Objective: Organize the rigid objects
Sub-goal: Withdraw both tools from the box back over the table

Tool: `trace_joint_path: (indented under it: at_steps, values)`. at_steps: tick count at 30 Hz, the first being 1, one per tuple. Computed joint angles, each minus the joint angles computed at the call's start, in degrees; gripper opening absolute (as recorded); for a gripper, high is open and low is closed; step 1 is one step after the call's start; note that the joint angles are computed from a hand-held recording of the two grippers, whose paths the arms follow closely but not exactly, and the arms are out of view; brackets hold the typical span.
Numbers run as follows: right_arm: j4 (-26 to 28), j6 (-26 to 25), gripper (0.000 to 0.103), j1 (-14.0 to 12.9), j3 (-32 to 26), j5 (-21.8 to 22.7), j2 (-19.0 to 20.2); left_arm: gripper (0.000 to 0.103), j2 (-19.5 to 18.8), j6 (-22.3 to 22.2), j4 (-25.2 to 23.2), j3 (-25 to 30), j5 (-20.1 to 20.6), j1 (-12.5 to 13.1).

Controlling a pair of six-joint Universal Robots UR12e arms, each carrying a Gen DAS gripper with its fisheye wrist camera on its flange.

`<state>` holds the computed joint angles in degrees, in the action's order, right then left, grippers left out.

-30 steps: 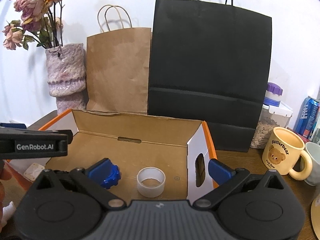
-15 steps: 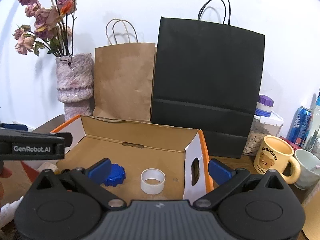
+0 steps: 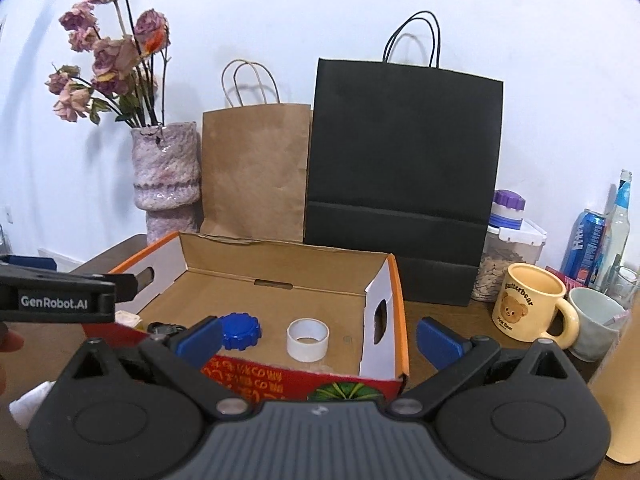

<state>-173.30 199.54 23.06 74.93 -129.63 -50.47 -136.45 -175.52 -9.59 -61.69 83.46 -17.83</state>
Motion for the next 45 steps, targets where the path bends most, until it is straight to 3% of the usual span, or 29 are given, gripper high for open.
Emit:
trace_joint_path:
  at_steps: [9,26,45]
  values:
    - [-2.19,0.12,0.103,1.21,3.31,-1.13,-1.79,0.103,3.27,0.49,3.03,-5.87,-0.95,0.55]
    - [-2.01,1.73,0.103,2.71,10.49,-1.7,-5.71,0.103,7.35,1.39,4.5,-13.19,-1.68,1.32]
    - [3.54,5.78,0.103,4.13,19.1,-1.63,-9.83,0.103,10.82,4.41,7.1,-21.93,-3.09,2.48]
